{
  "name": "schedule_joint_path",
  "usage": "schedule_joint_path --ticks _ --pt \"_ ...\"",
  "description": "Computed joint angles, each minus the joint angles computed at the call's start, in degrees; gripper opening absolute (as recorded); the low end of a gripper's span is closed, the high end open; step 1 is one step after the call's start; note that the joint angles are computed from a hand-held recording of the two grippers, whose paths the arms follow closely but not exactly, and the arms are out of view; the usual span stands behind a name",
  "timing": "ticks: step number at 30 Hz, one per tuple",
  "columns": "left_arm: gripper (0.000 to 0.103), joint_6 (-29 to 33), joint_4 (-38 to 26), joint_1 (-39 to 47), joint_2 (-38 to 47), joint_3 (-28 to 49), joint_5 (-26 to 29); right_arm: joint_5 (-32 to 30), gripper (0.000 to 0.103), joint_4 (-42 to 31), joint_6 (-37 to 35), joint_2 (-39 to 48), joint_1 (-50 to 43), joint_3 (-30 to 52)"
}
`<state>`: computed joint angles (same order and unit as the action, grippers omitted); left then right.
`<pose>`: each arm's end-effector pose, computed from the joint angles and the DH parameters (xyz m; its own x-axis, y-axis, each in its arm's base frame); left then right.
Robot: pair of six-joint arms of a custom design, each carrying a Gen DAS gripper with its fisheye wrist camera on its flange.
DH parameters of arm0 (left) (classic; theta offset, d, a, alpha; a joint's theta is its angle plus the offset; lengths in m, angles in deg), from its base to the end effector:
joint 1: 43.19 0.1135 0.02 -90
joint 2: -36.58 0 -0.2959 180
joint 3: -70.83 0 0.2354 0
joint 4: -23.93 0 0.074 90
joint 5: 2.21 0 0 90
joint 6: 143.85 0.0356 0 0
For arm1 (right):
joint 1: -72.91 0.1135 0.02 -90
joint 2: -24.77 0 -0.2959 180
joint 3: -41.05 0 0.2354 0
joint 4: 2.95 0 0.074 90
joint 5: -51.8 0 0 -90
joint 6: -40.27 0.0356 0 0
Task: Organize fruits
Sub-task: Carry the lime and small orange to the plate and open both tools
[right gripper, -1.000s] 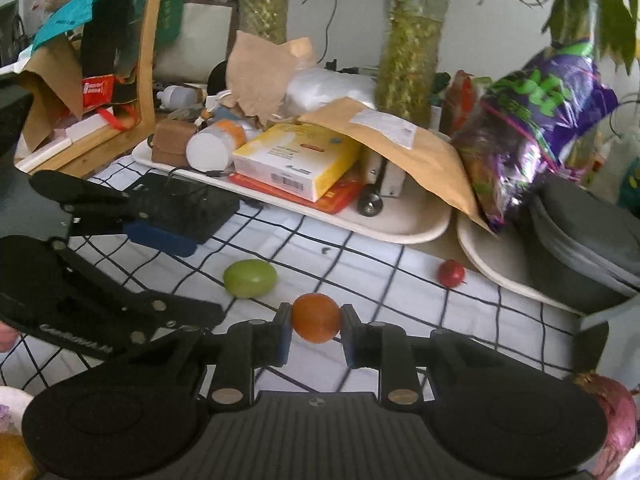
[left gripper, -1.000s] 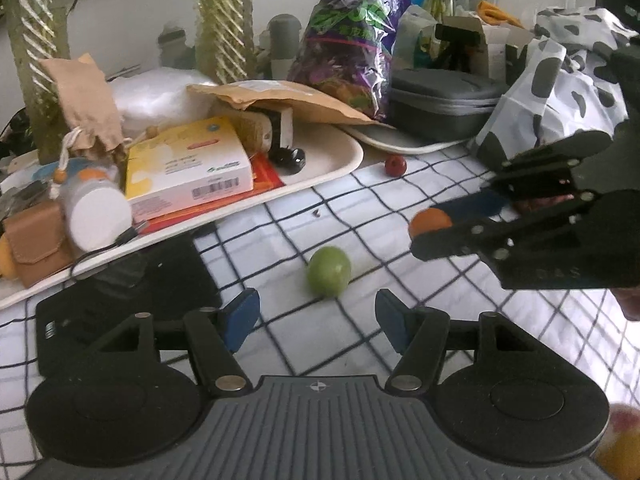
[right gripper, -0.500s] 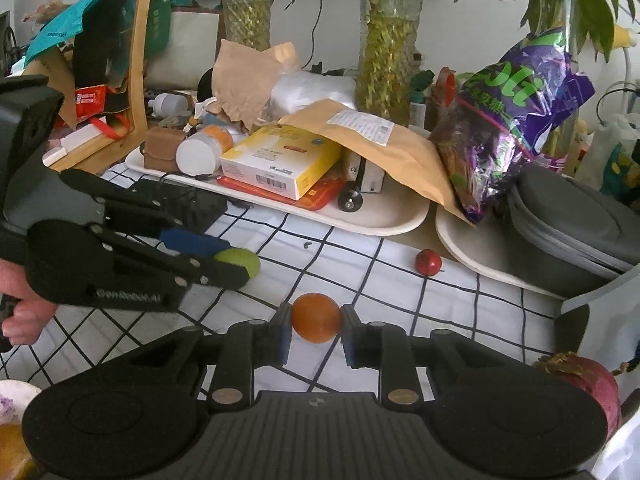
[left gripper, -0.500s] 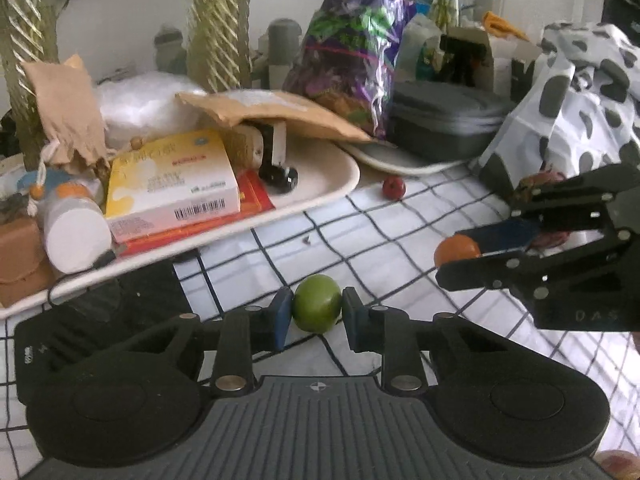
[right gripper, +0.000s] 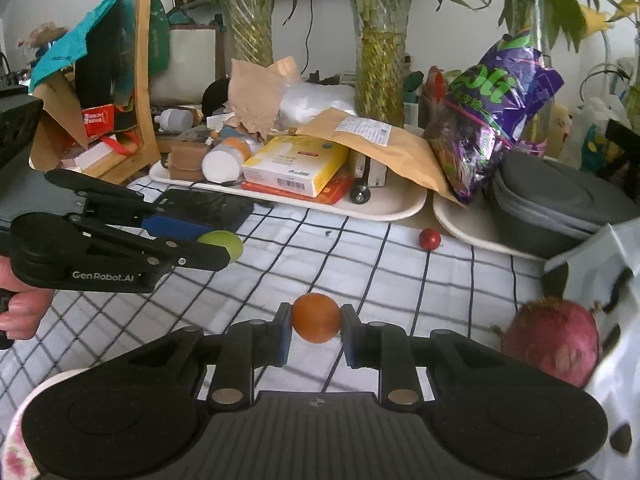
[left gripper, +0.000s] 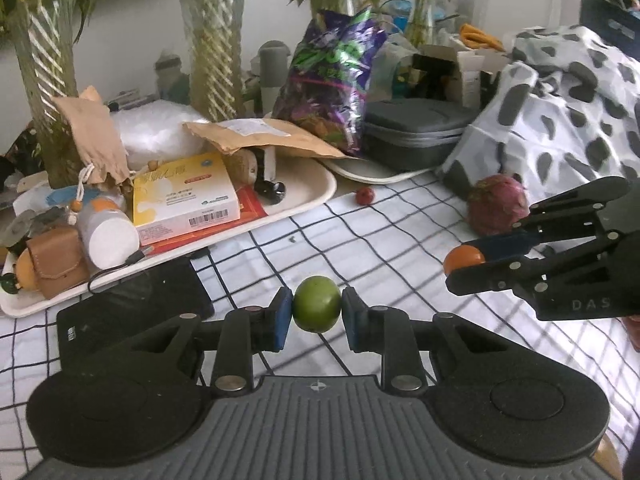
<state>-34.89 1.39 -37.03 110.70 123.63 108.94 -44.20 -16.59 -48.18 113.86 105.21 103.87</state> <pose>0.2356 0.0125 0.2382 -0.6000 0.2400 -0.7631 0.3738 0.9275 -0.0022 0.2603 0.1690 0.2350 -0.5583 -0.3211 -0.7650 -0.5843 0.8068 0.0878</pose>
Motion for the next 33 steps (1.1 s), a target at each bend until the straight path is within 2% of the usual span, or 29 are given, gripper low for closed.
schedule_joint_path --ticks 9,14,21,26,29,31,33 --pt "0.026 3.51 -13.50 1.95 -15.81 -2.92 3.65 2.09 0.026 -4.66 4.86 -10.63 6.10 -5.52" --pt "0.026 7.68 -23.14 6.99 -24.61 -3.80 6.73 6.24 0.026 -7.69 8.04 -16.72 11.61 -7.76" --pt "0.026 15.75 -36.80 16.45 -34.10 -3.86 11.66 15.44 0.026 -13.30 12.35 -22.75 23.81 -10.31" --pt "0.026 27.29 -50.08 28.06 -37.59 -2.19 17.48 21.95 0.026 -18.21 17.92 -26.92 31.73 -11.40" --pt "0.026 38.01 -59.67 37.14 -38.49 -1.01 20.46 24.52 0.026 -21.58 21.39 -28.97 35.31 -11.71" --pt "0.026 43.86 -64.58 41.94 -38.43 -0.45 21.21 25.15 0.026 -24.23 23.99 -29.61 37.12 -11.61" --pt "0.026 46.76 -67.37 44.59 -38.96 -0.34 20.64 25.48 0.026 -26.35 26.23 -29.04 38.23 -11.28"
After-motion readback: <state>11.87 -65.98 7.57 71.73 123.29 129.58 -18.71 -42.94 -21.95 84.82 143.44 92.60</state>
